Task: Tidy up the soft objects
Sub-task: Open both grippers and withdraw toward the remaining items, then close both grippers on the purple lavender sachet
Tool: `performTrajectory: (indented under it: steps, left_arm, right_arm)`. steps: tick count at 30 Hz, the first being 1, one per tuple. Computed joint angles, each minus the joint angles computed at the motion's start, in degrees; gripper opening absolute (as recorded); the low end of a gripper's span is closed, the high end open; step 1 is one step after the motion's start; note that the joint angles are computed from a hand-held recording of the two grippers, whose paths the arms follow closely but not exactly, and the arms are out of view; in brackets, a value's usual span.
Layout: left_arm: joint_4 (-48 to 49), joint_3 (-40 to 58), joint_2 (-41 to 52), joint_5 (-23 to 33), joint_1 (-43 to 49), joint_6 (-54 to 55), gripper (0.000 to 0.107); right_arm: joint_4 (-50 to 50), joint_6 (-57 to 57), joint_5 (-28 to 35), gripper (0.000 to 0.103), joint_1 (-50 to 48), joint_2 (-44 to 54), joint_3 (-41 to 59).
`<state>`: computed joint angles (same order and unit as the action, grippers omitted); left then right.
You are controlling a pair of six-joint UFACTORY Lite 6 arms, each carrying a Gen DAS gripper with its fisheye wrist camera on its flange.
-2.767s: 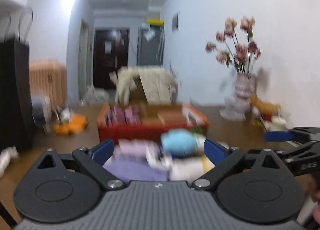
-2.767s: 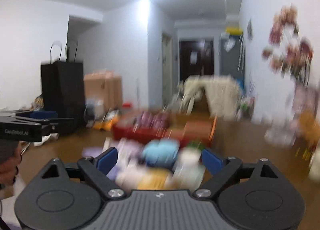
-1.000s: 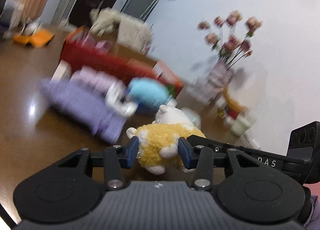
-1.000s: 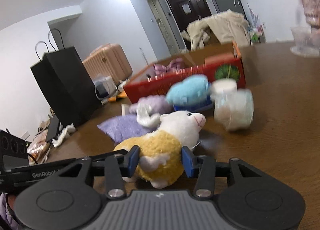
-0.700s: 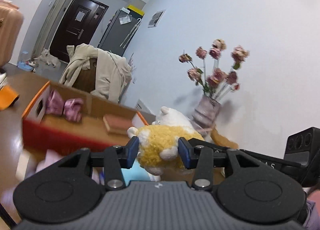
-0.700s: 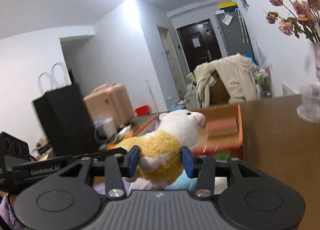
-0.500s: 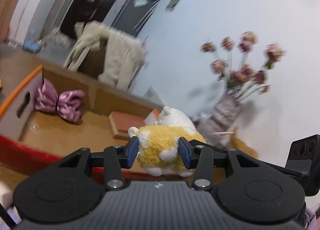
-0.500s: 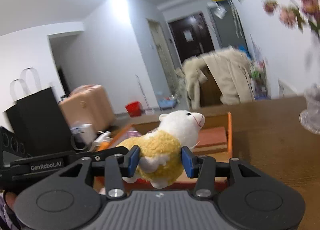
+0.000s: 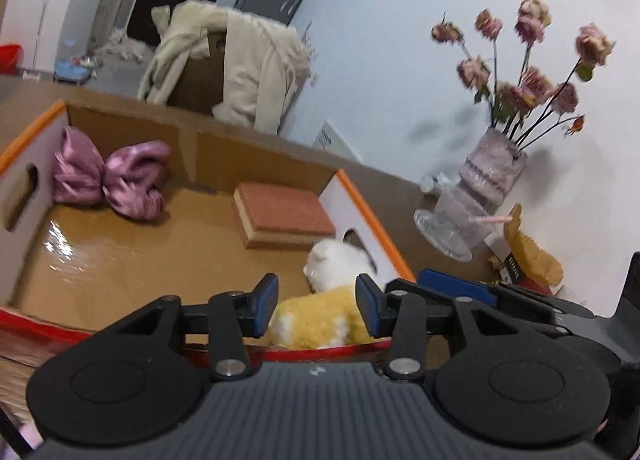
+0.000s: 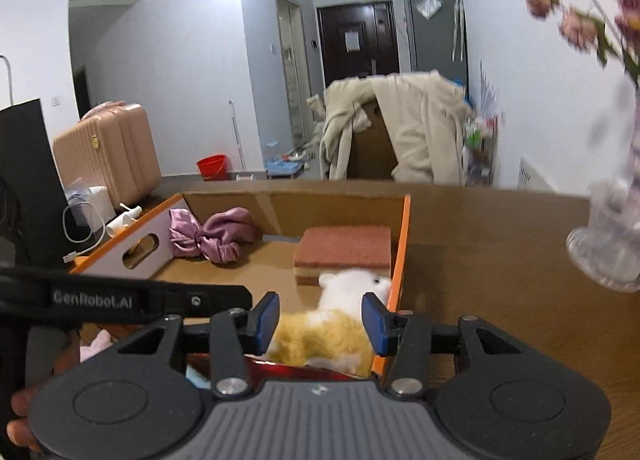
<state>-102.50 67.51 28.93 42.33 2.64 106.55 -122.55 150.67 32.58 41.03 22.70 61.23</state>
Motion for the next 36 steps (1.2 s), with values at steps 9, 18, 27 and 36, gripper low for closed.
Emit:
performTrajectory:
  steps: [9, 18, 27, 36]
  left_arm:
    - [3.6, -24.1, -33.3, 7.6, 16.4, 5.7, 0.056]
    - [23.1, -41.1, -51.0, 33.1, 57.0, 13.6, 0.084]
    - [49.9, -44.6, -35.4, 48.3, 92.2, 42.6, 0.100]
    - [43.7, -45.2, -32.6, 40.4, 83.7, 41.2, 0.100]
  right_arm:
    - [18.7, -16.1, 14.6, 0.056, 17.1, -20.2, -10.9]
    - [32.6, -20.5, 37.4, 0.069, 45.6, -18.3, -9.1]
    - [38.8, -11.9, 37.7, 0.079, 61.6, -2.6, -4.0]
    - [36.4, -6.7, 30.5, 0.078, 57.5, 2.6, -1.1]
